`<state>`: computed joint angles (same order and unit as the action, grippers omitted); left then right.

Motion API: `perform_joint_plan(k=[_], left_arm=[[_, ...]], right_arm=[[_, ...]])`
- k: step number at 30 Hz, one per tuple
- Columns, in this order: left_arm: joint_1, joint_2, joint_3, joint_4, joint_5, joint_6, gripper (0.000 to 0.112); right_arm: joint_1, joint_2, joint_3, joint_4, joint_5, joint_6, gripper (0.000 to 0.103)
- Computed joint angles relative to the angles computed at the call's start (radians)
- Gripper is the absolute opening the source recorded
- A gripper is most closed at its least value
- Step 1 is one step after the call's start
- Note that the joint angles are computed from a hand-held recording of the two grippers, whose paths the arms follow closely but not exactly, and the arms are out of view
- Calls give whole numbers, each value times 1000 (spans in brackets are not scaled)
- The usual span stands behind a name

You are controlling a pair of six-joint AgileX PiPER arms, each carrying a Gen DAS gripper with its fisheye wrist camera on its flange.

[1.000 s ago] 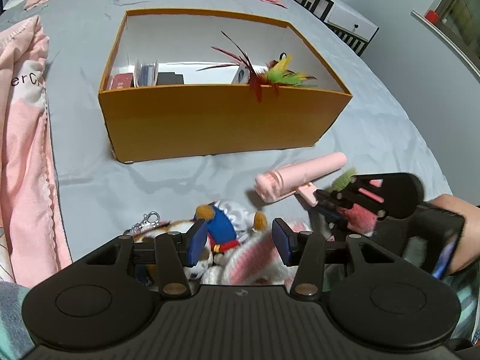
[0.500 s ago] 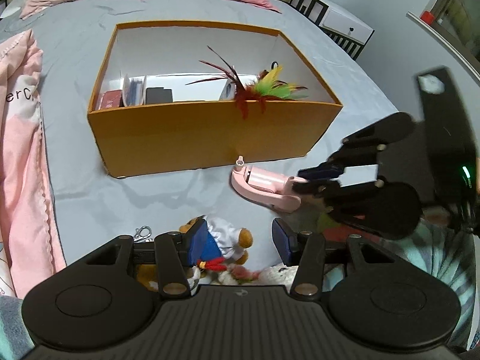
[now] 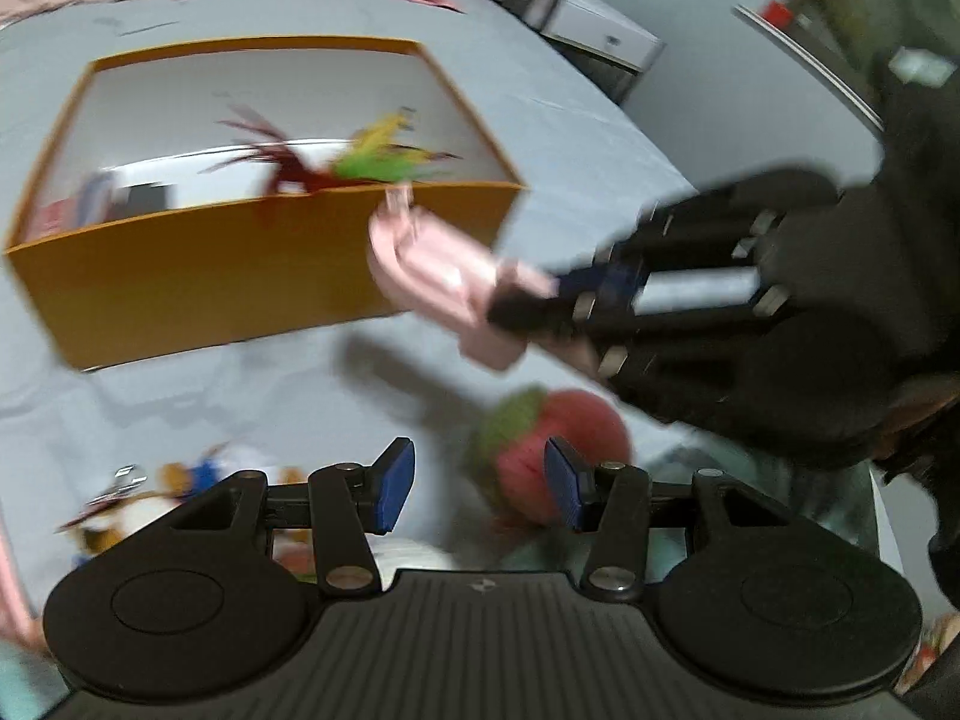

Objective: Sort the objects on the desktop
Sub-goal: 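Grasp the pink fluffy ball with the left gripper while the right gripper lifts the pink toy, then carry the pink ball and pink toy over the orange box and release the pink toy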

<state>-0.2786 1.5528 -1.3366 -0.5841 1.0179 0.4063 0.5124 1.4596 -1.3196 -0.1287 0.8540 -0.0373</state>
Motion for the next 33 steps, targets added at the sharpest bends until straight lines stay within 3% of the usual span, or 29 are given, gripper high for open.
perform_joint_plan(k=[2, 11, 15, 23, 33], left_arm=[[-45, 11, 4, -2, -24, -7, 64], [-219, 153, -53, 77, -143, -117, 66], [-265, 229, -103, 163, -143, -207, 66], [-297, 355, -194, 197, -104, -257, 66], [-319, 335, -141, 229, -169, -261, 53]], right_arm=[[1, -65, 15, -35, 15, 57, 6], [-60, -262, 146, -171, 14, 250, 6], [-150, -297, 208, -101, -16, 201, 6], [-311, -303, 308, 101, -101, 27, 6], [-422, -282, 339, 260, -144, -82, 6]])
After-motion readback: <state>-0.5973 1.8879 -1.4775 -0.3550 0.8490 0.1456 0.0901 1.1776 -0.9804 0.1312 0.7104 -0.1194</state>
